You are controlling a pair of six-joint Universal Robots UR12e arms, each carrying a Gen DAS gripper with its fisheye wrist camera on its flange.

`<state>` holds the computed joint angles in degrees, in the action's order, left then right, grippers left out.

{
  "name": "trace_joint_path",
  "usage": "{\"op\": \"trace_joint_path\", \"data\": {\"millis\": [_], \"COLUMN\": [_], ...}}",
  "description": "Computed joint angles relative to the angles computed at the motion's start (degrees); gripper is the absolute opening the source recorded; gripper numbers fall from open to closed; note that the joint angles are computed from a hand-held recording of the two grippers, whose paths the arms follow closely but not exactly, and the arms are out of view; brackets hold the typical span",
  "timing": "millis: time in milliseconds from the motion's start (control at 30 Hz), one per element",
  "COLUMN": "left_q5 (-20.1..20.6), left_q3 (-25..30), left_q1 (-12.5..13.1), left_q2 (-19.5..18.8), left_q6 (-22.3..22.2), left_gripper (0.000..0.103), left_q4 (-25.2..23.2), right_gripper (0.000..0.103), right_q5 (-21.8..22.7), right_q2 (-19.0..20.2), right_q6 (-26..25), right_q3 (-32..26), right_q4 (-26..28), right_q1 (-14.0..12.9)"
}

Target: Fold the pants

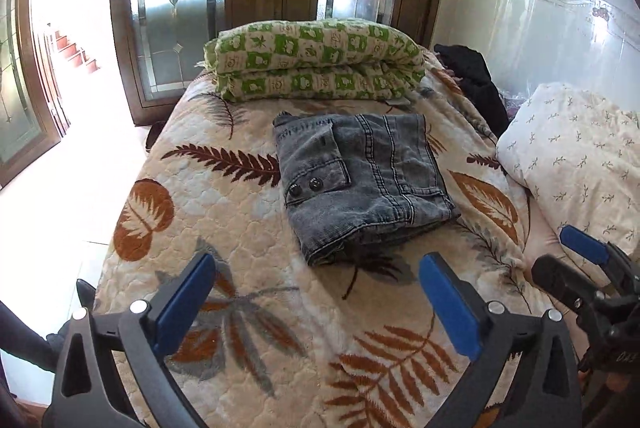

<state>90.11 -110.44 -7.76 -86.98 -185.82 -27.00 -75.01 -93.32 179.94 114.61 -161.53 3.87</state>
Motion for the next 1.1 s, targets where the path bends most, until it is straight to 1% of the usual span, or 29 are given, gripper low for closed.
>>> {"op": "trace_joint_path", "data": {"millis": [100,233,333,567,733,867,933,1033,1100], "left_q5": [1.6,3.7,4.6,4.4,4.8,5.6,4.7,3.5,4.8], "left_q3": [0.0,0.1,0.4,0.5,-0.2,-0.4,-0.6,-0.7,-0.7], "left_q1": [-0.2,-0.9,-1.3,-2.1,-2.7,-3.0,-2.7,-2.3,-2.6], "left_q2": [0.3,0.4,0.4,0.3,0.7,0.9,1.1,1.3,1.2], "left_q6": [-0.6,-0.8,-0.5,0.3,0.7,1.4,1.1,0.5,0.6], "left_gripper": [0.103,0.103,0.103,0.103,0.103,0.103,0.103,0.103,0.103], "left_q4": [0.1,-0.7,-1.1,-1.7,0.4,1.4,2.2,1.9,1.9], "right_gripper": [0.102,0.102,0.102,0.102,0.103,0.103,0.103,0.103,0.103], "right_q5": [-0.1,1.1,1.7,0.1,-1.2,-2.6,-3.1,-3.8,-4.4], "right_q2": [-0.1,-0.3,-0.6,-1.7,-2.5,-3.0,-3.2,-3.5,-3.7], "right_q6": [-0.1,0.1,0.6,1.5,1.2,0.8,0.9,1.3,1.5], "right_q3": [0.2,0.0,0.2,0.7,0.9,1.0,1.0,1.0,0.9], "right_q4": [-0.1,0.7,0.5,0.0,-1.0,0.2,0.5,1.2,1.4], "right_q1": [0.0,-0.5,-0.6,-0.6,-0.2,0.3,0.3,0.2,0.4]}}
